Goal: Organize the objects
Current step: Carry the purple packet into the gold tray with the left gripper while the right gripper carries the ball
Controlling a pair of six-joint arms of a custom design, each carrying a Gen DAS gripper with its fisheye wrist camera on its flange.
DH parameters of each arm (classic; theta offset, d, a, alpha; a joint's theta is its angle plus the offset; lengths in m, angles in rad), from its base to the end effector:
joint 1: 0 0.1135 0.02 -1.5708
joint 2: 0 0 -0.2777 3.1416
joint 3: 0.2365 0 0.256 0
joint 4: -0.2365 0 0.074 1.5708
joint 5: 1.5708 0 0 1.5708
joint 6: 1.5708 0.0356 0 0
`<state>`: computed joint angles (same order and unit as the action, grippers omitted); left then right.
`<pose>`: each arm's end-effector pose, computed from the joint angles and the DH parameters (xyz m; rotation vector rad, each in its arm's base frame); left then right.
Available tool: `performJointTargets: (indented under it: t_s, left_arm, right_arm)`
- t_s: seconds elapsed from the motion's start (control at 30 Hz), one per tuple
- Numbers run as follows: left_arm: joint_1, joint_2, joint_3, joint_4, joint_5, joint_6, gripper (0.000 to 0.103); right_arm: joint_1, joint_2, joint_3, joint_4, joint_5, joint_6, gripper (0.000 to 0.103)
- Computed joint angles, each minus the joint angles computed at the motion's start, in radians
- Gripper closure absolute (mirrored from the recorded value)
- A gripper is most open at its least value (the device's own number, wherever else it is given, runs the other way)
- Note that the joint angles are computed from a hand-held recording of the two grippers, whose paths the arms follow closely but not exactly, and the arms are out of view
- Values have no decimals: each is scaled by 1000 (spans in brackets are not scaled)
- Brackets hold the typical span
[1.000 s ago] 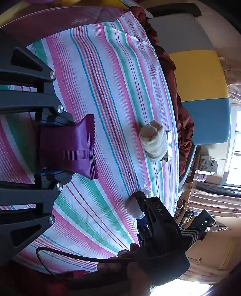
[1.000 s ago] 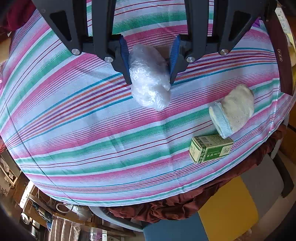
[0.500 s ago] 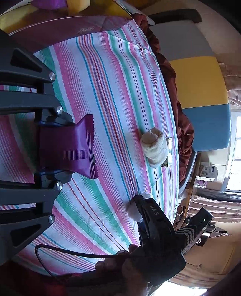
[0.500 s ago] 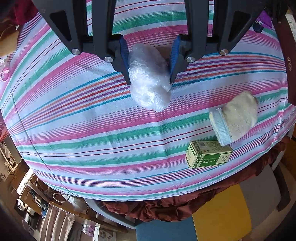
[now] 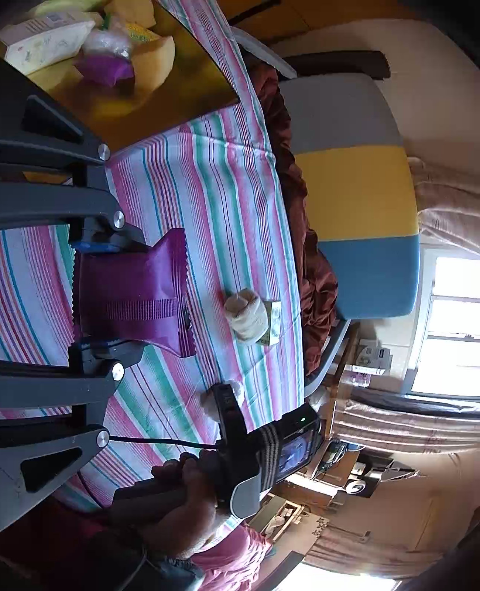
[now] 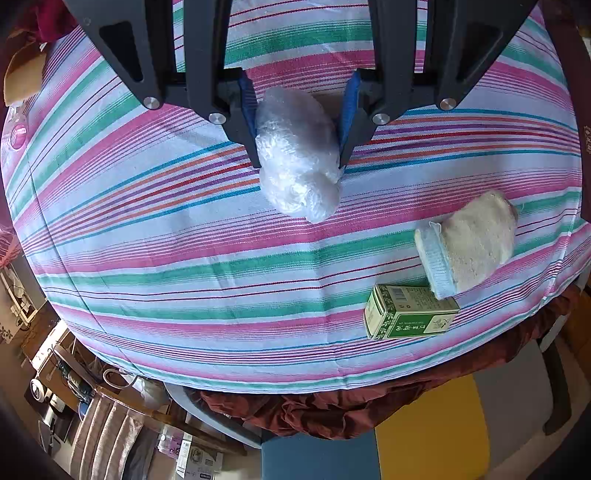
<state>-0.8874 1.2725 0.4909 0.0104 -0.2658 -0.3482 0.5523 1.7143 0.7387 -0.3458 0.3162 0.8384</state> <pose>0.1556 -0.1763 0.1707 0.4928 2.2767 -0.3158 0.2404 0.1351 0.1114 0.4460 2.7114 -0.1157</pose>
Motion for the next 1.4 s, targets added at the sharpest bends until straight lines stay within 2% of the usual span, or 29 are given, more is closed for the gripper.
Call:
performJointTargets:
  t_s: [0.1,0.2,0.23,0.37,0.53,0.7,0.73,0.83,0.93,1.27,1.4]
  left_arm:
    - [57,-101,-34,-56,11,-3,70]
    - [134,-189,-68,-100,40,-2,70]
    - [158,-213,-76,-115,49,-1,70]
    - [299,-321,-118,-174,125,26,70]
    - [625,-431,-164,-269,378,101,69]
    - [926,-502,-195,-385,608,266,69]
    - [954,-511,-201,-398,624,287,69]
    - [971,-484,-206,-397,622,310,69]
    - [921,-428,-208,-349,588,277,69]
    - [757,-241,-215,-208,419,253,69]
    - [752,-212,-208,-184,410,252,61]
  right_arm:
    - [20,-53,-41,-20,13,10,66]
    - [15,-37,-18,-28,19,-2,66]
    - [51,-57,-20,-60,30,33,66]
    - [61,-43,-9,-65,44,33,66]
    - [71,-39,0,-78,51,35,66]
    - [80,-37,9,-93,54,39,66]
    - [78,-33,13,-96,55,33,66]
    - [79,-28,18,-97,54,27,66]
    - [79,-30,16,-94,48,19,66]
    - [94,-18,31,-111,53,15,66]
    - [96,-17,35,-114,53,15,66]
